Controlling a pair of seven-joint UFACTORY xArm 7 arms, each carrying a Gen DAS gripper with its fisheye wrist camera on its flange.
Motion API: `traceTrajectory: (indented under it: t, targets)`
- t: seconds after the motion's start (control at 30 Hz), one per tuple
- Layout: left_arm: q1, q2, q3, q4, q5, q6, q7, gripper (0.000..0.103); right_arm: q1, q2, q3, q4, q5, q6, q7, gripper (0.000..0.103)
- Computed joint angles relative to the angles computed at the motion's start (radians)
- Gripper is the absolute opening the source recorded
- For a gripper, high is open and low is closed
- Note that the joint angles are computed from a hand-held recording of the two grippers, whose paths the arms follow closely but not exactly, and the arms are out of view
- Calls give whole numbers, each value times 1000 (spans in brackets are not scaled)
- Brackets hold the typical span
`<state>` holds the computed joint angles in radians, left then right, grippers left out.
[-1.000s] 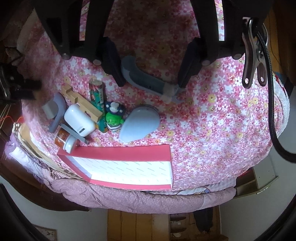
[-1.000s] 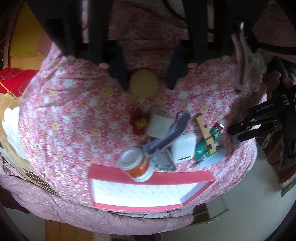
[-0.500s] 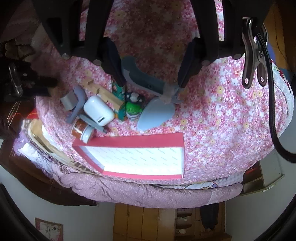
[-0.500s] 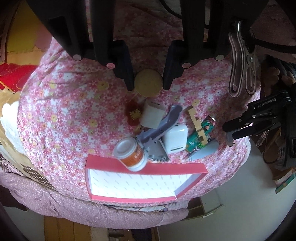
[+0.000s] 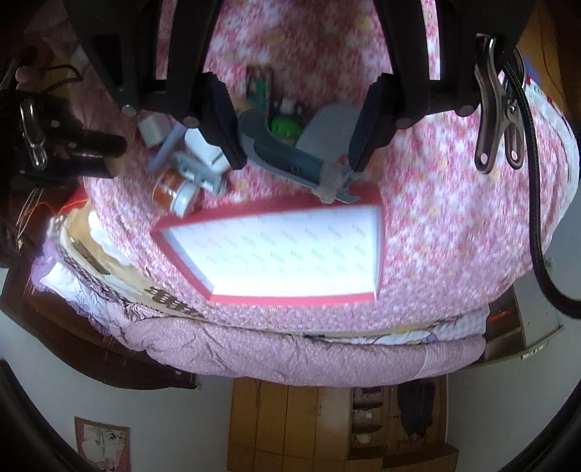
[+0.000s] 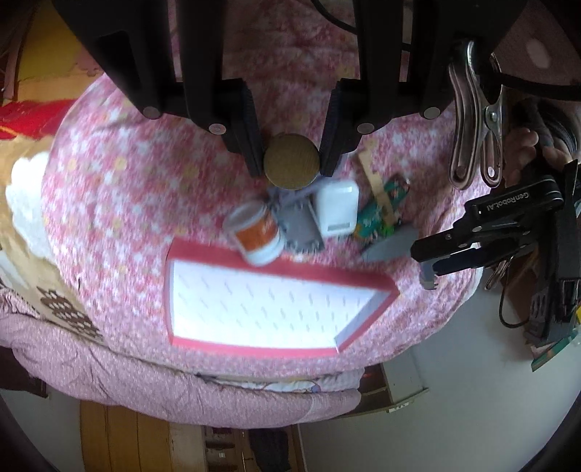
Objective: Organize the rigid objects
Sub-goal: 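Carry grey handle into tray with left tool while right tool lowers cork disc there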
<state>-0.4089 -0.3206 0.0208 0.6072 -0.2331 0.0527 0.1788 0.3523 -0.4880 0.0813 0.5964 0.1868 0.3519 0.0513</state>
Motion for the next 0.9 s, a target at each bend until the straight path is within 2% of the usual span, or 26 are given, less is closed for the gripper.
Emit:
traceTrajectory:
  t: [0.27, 0.37, 0.53, 0.7, 0.9]
  targets:
    - [39, 110, -42, 125, 13, 23, -22, 62, -25, 107, -21, 111, 0, -11, -25, 32]
    - [67, 154, -67, 173, 28, 42, -39, 62, -69, 151, -2, 150, -26, -21, 8, 32]
    - [83, 236, -75, 274, -40, 121, 5, 62, -118, 241, 3, 226, -54, -23, 57, 32]
    - [146, 316, -119, 355, 87, 134, -110, 62, -144, 325, 8, 301, -83, -14, 87, 32]
    - [163, 384, -125, 428, 210, 153, -230, 62, -151, 396, 8, 364, -88, -8, 76, 32]
